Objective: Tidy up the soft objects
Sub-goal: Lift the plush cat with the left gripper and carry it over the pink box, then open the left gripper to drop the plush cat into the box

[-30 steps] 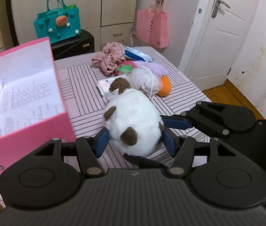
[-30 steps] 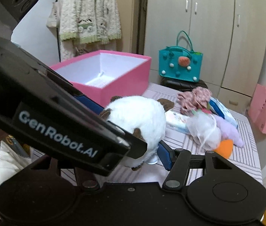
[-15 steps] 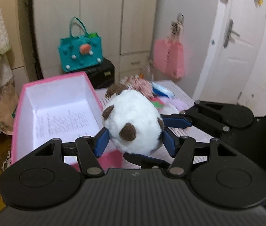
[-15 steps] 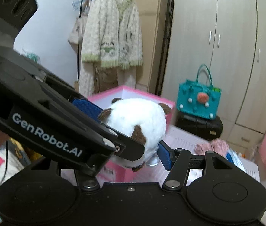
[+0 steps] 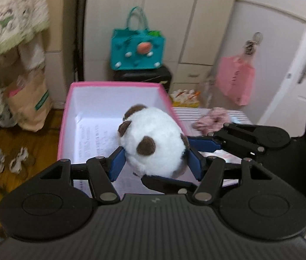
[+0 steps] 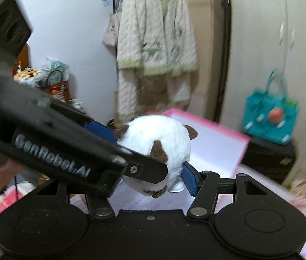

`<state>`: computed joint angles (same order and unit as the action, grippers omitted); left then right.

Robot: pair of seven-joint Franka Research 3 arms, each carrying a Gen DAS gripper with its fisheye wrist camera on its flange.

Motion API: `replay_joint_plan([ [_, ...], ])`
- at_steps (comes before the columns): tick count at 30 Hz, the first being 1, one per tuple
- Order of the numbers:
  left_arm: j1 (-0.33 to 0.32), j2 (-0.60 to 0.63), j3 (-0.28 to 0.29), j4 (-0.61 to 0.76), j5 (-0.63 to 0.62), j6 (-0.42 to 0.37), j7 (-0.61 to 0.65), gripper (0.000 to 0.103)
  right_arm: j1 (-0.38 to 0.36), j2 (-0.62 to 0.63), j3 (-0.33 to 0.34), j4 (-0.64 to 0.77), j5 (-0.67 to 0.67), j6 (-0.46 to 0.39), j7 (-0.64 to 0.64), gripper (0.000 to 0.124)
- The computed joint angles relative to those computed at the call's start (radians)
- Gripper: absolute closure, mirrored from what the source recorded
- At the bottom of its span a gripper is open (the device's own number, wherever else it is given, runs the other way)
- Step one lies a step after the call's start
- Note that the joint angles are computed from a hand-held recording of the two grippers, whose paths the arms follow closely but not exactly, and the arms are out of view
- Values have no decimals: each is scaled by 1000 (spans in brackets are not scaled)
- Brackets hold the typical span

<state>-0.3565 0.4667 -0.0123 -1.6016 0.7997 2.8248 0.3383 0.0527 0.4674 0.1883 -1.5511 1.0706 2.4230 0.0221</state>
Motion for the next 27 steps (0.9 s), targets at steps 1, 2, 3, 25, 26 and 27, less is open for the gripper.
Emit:
replay_joint_plan([
  [1,38,17,-35,14,-62,-9,54,43,12,53,-17,73,-54,-59,100,60],
  [2,67,27,-61,18,-112,-13,105,43,17,90,-24,124,-90,-94,166,60],
  [3,102,46,-96,35,-177,-24,172,43,22,120,-26,161,-120,-113,212,61],
  [25,50,76,-20,56,-361,-151,388,39,71,279,-22,398,-495,-235,320,60],
  [26,50,74,-22,55,-338,-159,382,38,70,268,-21,377,-493,-211,310,60],
  [27,57,68,-33,48,-330,-160,384,37,68,264,-21,372,-493,-208,308,60],
])
